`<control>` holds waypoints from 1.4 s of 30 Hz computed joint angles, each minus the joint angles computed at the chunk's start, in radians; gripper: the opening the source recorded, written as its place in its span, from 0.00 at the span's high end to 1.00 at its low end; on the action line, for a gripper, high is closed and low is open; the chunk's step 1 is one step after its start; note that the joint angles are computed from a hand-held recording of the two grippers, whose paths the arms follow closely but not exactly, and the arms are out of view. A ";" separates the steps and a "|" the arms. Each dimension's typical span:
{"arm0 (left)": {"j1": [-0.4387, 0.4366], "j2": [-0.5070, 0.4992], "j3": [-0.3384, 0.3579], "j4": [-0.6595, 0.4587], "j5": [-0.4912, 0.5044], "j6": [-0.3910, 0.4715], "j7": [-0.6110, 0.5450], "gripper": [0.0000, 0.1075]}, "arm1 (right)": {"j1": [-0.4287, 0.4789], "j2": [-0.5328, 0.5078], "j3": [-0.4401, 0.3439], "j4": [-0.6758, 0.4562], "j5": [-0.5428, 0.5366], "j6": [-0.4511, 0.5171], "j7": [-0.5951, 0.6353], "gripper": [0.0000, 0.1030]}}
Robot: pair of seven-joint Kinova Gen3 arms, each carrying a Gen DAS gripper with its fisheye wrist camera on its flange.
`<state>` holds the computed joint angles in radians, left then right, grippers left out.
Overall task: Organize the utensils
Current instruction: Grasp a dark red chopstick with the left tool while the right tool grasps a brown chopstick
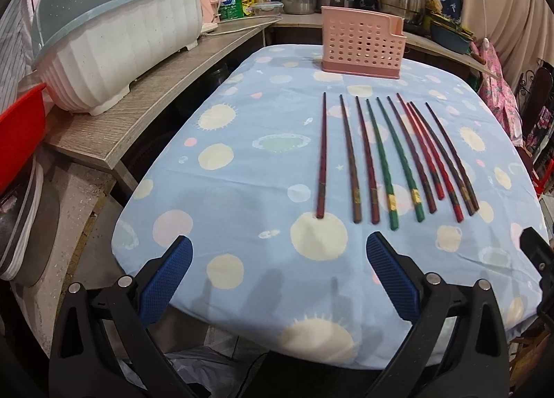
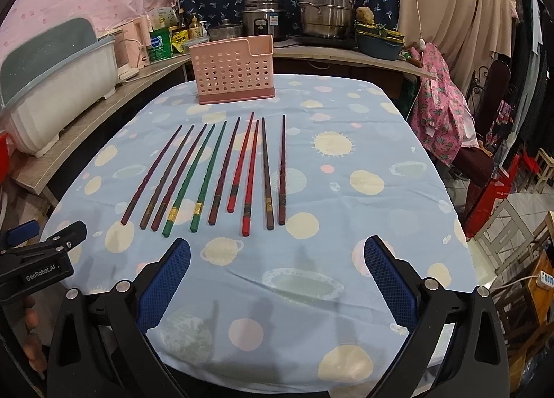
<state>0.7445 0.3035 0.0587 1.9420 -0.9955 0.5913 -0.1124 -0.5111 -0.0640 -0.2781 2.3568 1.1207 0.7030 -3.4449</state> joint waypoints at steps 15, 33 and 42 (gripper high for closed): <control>-0.040 0.172 -0.090 -0.122 0.047 -0.155 -0.135 0.23 | 0.127 0.150 0.146 -0.047 0.186 -0.196 -0.043 0.24; -0.019 0.210 -0.188 -0.156 0.345 -0.243 -0.414 0.49 | 0.144 0.280 0.251 -0.099 0.239 -0.363 -0.029 0.76; -0.032 0.185 -0.189 -0.139 0.472 -0.266 -0.539 0.91 | 0.188 0.250 0.210 -0.052 0.322 -0.373 -0.109 0.93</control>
<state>0.7125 0.4888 -0.1300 1.8030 -0.5234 0.3249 -0.6517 -0.3232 0.1862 -0.0686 2.3051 1.4432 0.3301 -3.5543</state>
